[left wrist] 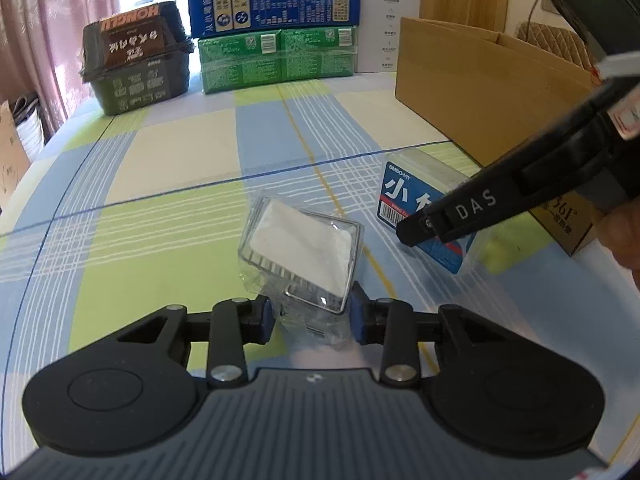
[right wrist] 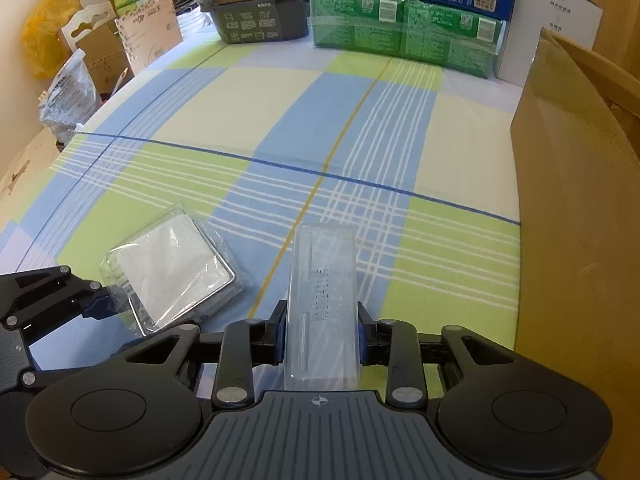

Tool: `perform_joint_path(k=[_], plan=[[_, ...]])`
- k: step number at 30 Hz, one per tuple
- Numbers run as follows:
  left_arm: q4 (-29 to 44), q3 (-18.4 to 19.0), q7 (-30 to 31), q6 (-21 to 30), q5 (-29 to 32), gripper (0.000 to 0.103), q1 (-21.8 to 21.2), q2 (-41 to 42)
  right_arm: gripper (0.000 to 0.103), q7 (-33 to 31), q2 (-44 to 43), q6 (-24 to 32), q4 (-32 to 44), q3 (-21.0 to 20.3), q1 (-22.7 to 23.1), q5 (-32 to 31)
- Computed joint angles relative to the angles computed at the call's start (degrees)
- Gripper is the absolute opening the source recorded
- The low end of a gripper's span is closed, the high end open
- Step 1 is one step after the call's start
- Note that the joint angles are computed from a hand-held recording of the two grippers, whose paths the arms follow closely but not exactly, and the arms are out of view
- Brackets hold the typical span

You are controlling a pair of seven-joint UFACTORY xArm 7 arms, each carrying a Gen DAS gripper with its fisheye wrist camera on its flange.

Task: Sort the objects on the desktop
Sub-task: 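Lift both clear items and carry them over the cardboard box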

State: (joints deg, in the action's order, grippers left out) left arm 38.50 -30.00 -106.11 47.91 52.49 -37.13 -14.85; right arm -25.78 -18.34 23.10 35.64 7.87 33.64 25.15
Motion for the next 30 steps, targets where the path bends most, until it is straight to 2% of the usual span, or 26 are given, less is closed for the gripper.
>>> perform_joint_path(k=[10, 20, 30], plan=[[-0.93, -1.72, -1.97, 1.85, -4.72, 0.028, -0.16, -4.48, 0.029, -0.46, -4.97, -2.72, -2.67, -1.58, 2.71, 3.0], [-0.8, -5.09, -4.36, 4.7, -7.71, 0.028, 0.21, -7.12, 0.029, 2.79, -9.86, -2.58, -6.08, -1.62, 4.45, 1.49], [1.42, -7.31, -7.58, 8.85, -10.16, 0.028, 0.29, -9.19, 0.029, 8.77, -19.89, -4.97, -12.45, -2.81, 6.05, -1.16]])
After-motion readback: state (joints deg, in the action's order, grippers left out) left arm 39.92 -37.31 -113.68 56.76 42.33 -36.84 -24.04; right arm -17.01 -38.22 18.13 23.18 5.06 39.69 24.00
